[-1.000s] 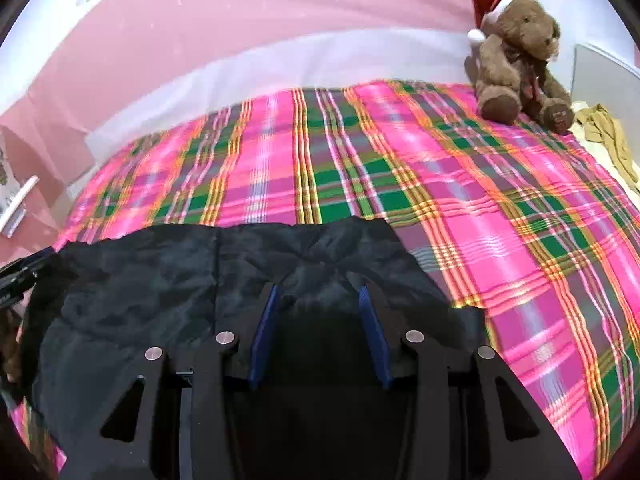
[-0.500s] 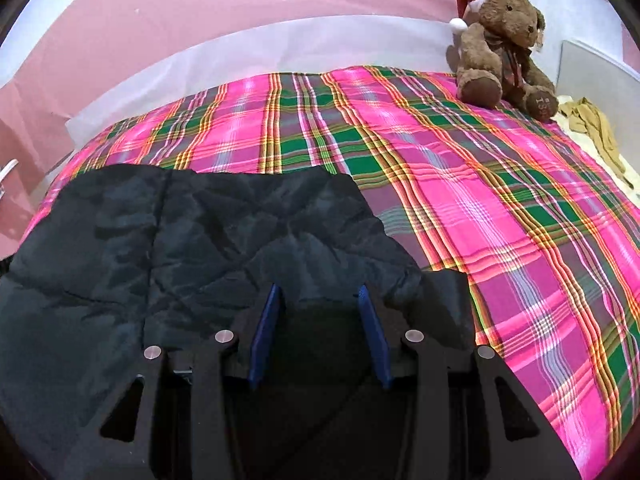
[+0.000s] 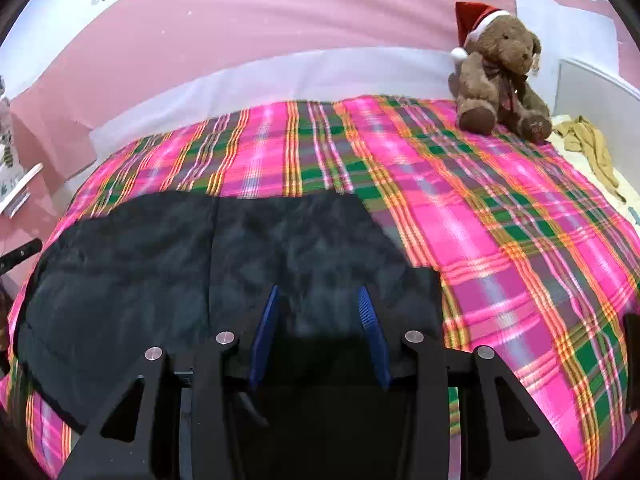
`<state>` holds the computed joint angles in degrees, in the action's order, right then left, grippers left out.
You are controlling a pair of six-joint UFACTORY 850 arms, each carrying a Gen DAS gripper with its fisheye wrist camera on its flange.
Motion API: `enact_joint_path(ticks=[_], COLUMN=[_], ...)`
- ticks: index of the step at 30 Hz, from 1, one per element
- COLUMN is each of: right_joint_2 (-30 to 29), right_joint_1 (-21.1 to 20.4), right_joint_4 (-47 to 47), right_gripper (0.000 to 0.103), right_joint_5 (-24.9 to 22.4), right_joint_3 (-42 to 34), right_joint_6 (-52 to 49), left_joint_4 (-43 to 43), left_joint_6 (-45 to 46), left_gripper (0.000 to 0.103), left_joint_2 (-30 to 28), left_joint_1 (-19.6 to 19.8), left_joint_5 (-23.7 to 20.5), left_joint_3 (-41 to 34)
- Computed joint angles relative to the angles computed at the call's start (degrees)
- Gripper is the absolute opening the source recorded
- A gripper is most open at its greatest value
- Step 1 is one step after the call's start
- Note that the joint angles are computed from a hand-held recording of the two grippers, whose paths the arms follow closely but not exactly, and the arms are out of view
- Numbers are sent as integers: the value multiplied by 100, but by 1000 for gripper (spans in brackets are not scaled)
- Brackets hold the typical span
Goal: Fold large clothes
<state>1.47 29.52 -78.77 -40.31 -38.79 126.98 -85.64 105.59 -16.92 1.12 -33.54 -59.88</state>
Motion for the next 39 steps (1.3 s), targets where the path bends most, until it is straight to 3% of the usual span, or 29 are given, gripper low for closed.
enact_joint_path(ticks=[4, 8, 14, 18, 22, 26, 39], right_joint_2=[-290, -277, 87, -106, -635, -730, -487], right_joint_1=[-247, -310, 276, 530, 387, 174, 314], right_joint_4=[-208, 39, 138, -106, 193, -13, -11], right_gripper=[42, 42, 42, 42, 42, 42, 43], right_joint_5=[399, 409, -70, 166, 542, 913, 699], right_joint_3=[66, -5, -46, -318, -663, -605, -475], right_joint_6=[249, -6, -61, -34, -563, -252, -156], left_joint_4=[-231, 8, 1, 274, 561, 404, 456], left_joint_6=[103, -231, -95, -212, -562, -614, -635], left_gripper=[69, 68, 68, 68, 68, 68, 68], left_joint_2=[-256, -151, 639, 905, 643, 513, 750], left_joint_1=[-115, -142, -58, -331, -807, -857, -932], left_joint_5=[206, 321, -207, -464, 65, 125, 413], left_joint_3=[-26, -40, 506, 742, 738, 691, 831])
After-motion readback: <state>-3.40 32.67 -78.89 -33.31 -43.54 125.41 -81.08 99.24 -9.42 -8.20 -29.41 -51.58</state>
